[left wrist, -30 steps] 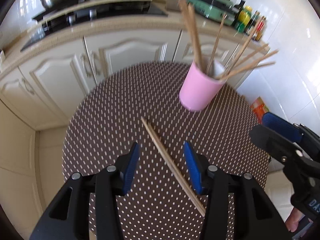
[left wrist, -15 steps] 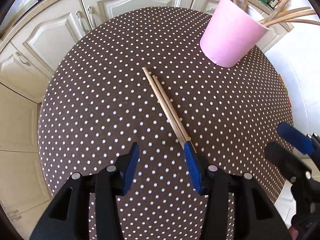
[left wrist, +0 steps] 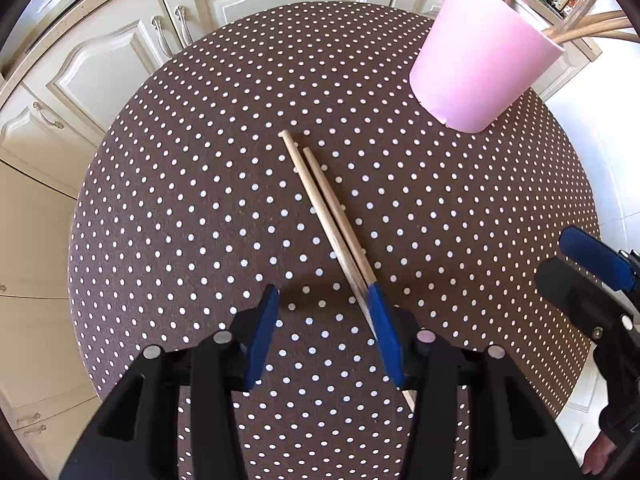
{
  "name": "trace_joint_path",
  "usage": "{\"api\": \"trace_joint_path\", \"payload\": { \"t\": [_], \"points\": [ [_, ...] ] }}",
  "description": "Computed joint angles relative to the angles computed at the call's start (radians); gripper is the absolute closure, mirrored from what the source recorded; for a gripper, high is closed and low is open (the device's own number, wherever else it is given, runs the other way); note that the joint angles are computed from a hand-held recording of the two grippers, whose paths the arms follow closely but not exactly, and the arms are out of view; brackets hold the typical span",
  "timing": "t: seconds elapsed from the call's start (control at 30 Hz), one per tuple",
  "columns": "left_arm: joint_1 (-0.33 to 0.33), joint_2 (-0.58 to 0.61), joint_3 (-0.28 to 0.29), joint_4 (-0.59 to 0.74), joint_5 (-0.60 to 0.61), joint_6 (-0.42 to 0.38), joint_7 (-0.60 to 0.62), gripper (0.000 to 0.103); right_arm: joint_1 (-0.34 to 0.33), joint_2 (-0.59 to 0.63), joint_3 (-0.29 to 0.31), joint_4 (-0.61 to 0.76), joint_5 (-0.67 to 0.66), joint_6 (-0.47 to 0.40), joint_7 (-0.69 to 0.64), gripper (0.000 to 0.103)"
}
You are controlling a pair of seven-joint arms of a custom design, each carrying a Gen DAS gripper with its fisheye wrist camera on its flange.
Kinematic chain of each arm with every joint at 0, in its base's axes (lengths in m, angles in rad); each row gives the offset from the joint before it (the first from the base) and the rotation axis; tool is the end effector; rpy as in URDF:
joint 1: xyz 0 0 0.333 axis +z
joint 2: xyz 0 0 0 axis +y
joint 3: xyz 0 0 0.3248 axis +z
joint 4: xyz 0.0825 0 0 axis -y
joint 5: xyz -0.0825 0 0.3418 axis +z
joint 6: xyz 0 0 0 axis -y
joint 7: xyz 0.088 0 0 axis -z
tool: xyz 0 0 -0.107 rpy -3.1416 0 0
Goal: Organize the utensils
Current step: 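Grasp a chopstick with the left gripper while the right gripper grasps the other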
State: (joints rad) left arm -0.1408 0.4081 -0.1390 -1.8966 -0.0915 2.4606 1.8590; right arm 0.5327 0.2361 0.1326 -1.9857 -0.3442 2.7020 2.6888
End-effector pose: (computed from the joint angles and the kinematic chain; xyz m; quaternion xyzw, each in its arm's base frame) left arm 0.5952 -0.1632 0.3408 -0.5138 0.8523 -0.0971 0.0149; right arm 0.4715 0.3778 0.4337 -0.6166 0.7449 -0.0677 0.2457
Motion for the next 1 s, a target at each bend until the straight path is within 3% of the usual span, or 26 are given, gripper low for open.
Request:
{"api": "trace_joint_path", "payload": {
  "t": [0.27,0.53,0.73,0.87,1.0],
  "points": [
    [-0.029,-0.007,0.015,0.007,0.070,-0.016,-0.029,0.055,-0.011,0.030,0.015,0.031,0.050,-0.005,-0.068,0.056],
    [0.008,0.005,-0.011,0.057,0.000,-0.108,0.029,0.084,-0.016,0.062,0.022,0.067,0.099,-0.012,-0.126,0.056],
    [-0.015,0.093,0.015,0.210,0.024,-0.246,-0.054,0.088,-0.015,0.090,0.025,0.097,0.130,-0.016,-0.162,0.056],
    [-0.034,0.113,0.026,0.236,0.084,-0.237,-0.063,0.097,-0.019,0.109,0.031,0.122,0.157,-0.030,-0.191,0.056],
    [0.000,0.110,0.006,0.233,0.030,-0.238,-0.035,0.098,-0.030,0.140,0.046,0.163,0.200,-0.043,-0.242,0.056]
  ]
}}
